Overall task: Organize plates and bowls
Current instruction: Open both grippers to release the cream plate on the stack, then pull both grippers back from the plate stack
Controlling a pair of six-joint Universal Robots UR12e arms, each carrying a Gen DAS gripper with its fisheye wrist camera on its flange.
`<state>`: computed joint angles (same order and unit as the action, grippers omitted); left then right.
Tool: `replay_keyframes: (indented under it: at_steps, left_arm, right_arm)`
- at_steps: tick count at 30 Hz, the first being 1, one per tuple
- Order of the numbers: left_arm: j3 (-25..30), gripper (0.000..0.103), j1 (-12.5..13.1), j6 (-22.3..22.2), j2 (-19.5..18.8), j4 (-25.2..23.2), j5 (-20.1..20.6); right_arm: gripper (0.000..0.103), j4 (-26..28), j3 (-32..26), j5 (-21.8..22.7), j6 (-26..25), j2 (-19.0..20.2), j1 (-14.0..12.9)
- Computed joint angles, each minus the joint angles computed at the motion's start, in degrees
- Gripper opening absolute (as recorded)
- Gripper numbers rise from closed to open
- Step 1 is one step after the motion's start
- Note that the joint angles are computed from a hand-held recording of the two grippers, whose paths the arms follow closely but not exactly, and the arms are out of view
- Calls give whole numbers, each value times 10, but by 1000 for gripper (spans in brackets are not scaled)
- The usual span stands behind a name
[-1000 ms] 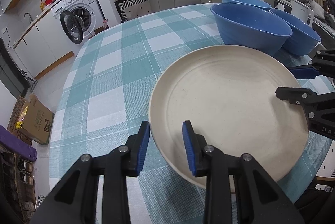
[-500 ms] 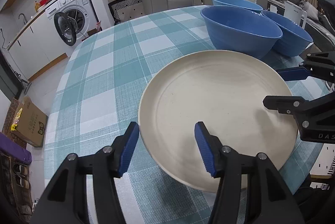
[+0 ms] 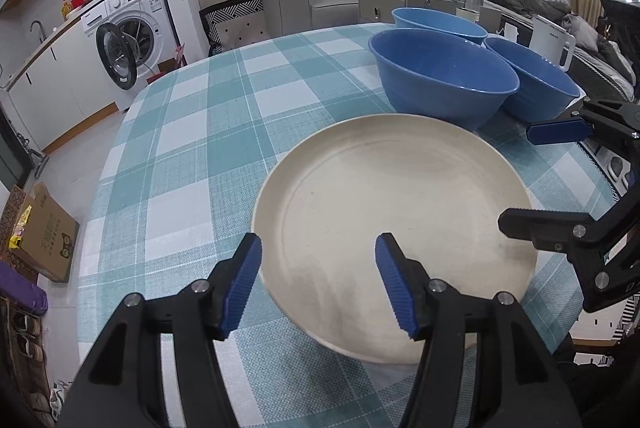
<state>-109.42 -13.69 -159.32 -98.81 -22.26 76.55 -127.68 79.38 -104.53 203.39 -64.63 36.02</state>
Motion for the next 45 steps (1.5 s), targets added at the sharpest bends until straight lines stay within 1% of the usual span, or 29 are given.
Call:
replay_keyframes:
  at_steps: [2, 7, 15, 19, 20, 21, 22, 24, 31, 39, 42, 45]
  left_arm:
    - [0, 60, 0, -1, 1, -2, -5]
    - [0, 61, -4, 0, 0, 0, 5]
    - [3, 61, -2, -13, -4, -8, -6]
    - [4, 61, 2, -8, -3, -19, -23]
    - [4, 62, 2, -9, -3, -22, -25]
    - [4, 74, 2, -11, -3, -21, -23]
    - [2, 88, 1, -15, -3, -10, -19]
    - [-5, 95, 1, -20, -3, 20, -17]
    - [-5, 98, 1, -20, -1, 29, -15]
    - [-2, 98, 2, -24, 1, 18, -18]
    - [-3, 103, 1, -23, 1, 27, -14]
    - [-4, 103, 2, -22, 2, 31, -20]
  right_arm:
    - [95, -8, 4, 8, -3, -2, -1]
    - [97, -17, 8, 10, -17, -4, 2]
    - [100, -39, 21, 17, -13, -10, -1]
    - [100, -48, 25, 24, -16, -12, -4]
    - [101, -51, 26, 24, -17, -13, -4]
    - [102, -53, 27, 26, -18, -13, -4]
    - [102, -57, 29, 28, -19, -14, -5]
    - [102, -60, 32, 32, -19, -16, -5]
    - [102, -67, 39, 47, -21, -21, -9]
    - [102, -63, 40, 52, -23, -22, -10]
    - [102, -64, 40, 51, -23, -23, -10]
    - [102, -68, 41, 55, -25, -25, -11]
